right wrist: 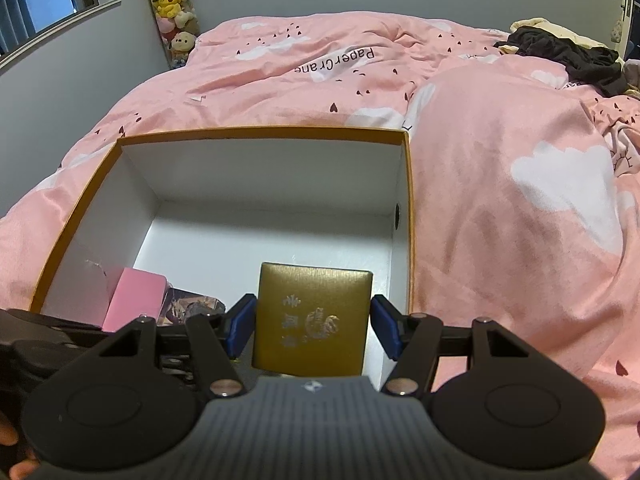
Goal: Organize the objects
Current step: 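Lower the black box into the cardboard box beside the photo cards with the left tool, then lower the gold box beside the black box and open the right tool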
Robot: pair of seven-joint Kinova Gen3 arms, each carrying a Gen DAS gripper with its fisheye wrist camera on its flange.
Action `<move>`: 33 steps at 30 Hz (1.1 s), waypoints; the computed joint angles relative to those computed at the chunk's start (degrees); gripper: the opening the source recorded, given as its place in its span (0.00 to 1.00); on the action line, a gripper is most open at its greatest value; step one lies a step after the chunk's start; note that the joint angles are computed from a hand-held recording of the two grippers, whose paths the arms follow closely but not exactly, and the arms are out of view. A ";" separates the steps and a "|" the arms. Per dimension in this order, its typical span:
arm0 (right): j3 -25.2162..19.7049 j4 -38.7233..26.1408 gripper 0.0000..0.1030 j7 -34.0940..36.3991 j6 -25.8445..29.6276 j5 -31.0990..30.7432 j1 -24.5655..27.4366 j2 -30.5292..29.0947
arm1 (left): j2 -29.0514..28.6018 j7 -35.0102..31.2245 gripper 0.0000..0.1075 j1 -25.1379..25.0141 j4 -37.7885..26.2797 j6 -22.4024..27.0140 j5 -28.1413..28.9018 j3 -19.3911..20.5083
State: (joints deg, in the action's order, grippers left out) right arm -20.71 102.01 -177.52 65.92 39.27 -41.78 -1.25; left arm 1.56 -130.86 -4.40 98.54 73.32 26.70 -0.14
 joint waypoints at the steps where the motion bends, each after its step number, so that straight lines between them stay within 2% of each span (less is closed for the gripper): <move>1: 0.01 0.02 0.62 0.17 -0.16 -0.07 0.00 0.04 | -0.16 -0.94 0.47 -0.37 -0.12 0.46 0.46 -0.32; 3: 0.14 0.04 0.62 0.95 -0.69 -0.42 0.06 0.05 | -0.06 -2.01 0.45 -0.56 -0.55 1.06 0.88 -0.41; 4: 0.32 0.06 0.62 1.67 -1.26 -0.81 0.21 0.00 | -0.08 -2.70 0.38 -0.61 -0.44 0.98 1.04 -0.42; 8: 1.33 0.83 0.62 4.53 -5.19 -4.29 1.90 -1.22 | 0.58 -2.96 0.30 -0.70 -0.26 0.88 1.45 -0.29; 14: 1.89 0.32 0.62 8.82 -6.47 -9.79 4.89 -1.93 | 1.71 -3.42 0.29 -1.22 -0.61 2.18 2.44 -0.16; 20: 1.70 -2.01 0.62 10.59 -3.28 -11.80 5.31 -0.59 | 3.98 -3.90 0.29 -1.81 -2.00 4.87 3.59 0.31; 25: 2.19 -5.03 0.62 12.46 0.92 -13.23 4.11 1.87 | 4.31 -4.10 0.29 -2.36 -1.80 4.50 4.34 0.49; 33: 3.76 -13.07 0.62 14.18 14.26 -9.17 -3.32 10.43 | -0.66 -8.65 0.29 -5.35 0.10 1.82 9.12 -2.42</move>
